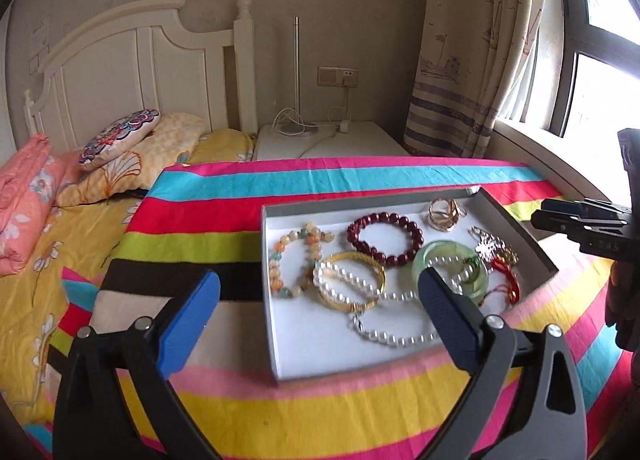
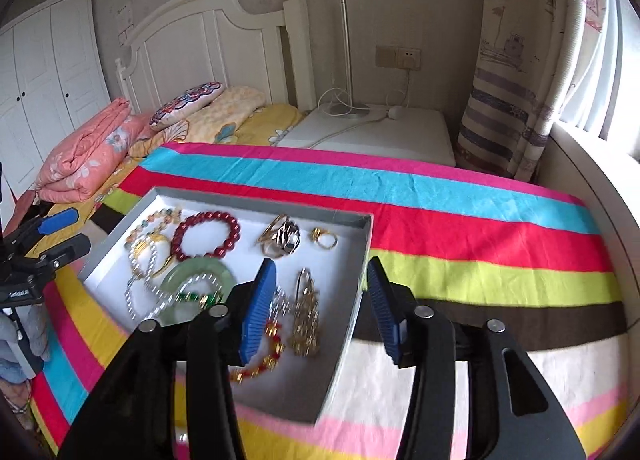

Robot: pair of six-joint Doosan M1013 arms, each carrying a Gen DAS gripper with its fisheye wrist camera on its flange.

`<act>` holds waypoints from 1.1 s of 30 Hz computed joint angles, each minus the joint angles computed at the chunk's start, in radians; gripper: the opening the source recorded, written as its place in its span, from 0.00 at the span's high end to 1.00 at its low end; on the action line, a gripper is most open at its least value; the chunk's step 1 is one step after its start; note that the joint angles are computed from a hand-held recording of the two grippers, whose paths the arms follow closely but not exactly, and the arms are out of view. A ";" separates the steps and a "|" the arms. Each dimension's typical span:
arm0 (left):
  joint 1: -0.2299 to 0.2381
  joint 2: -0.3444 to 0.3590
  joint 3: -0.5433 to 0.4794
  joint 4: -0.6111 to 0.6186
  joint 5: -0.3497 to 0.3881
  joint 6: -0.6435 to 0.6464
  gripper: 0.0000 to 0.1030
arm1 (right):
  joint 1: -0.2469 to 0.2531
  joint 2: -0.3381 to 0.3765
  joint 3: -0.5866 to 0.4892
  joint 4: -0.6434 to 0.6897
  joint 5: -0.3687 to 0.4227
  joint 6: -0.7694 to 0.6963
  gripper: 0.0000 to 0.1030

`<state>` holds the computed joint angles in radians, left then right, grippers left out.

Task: Organize jewelry
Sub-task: 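Grasp a pearl earring with each tool from the bed cover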

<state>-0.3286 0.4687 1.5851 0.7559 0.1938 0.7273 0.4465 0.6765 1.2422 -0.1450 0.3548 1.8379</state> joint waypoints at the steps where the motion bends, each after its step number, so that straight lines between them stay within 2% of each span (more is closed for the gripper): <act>1: -0.006 -0.008 0.013 0.029 0.009 -0.032 0.04 | 0.005 -0.009 0.019 -0.017 -0.002 0.007 0.52; 5: -0.024 -0.038 0.063 0.070 0.027 -0.089 0.03 | 0.025 -0.035 0.072 -0.089 -0.007 0.053 0.51; 8: -0.039 -0.059 0.102 0.119 0.032 -0.152 0.03 | 0.042 -0.052 0.111 -0.136 -0.027 0.104 0.45; 13: -0.046 -0.082 0.153 0.028 0.011 -0.102 0.03 | 0.072 -0.061 0.147 -0.196 -0.026 0.184 0.43; 15: -0.054 -0.085 0.167 0.041 0.019 -0.117 0.03 | 0.088 -0.064 0.159 -0.282 -0.021 0.264 0.43; 17: -0.056 -0.084 0.166 -0.050 0.041 -0.033 0.03 | 0.097 -0.069 0.172 -0.337 -0.024 0.315 0.40; 19: -0.058 -0.084 0.168 -0.061 0.059 -0.037 0.03 | 0.108 -0.072 0.183 -0.420 -0.022 0.391 0.36; 22: -0.053 -0.083 0.169 -0.123 0.057 0.013 0.03 | 0.120 -0.073 0.188 -0.504 -0.011 0.465 0.35; 27: -0.047 -0.079 0.167 -0.189 0.057 0.058 0.03 | 0.129 -0.073 0.189 -0.551 0.003 0.503 0.34; 33: -0.041 -0.072 0.155 -0.275 0.072 0.130 0.03 | 0.128 -0.065 0.174 -0.499 0.021 0.443 0.33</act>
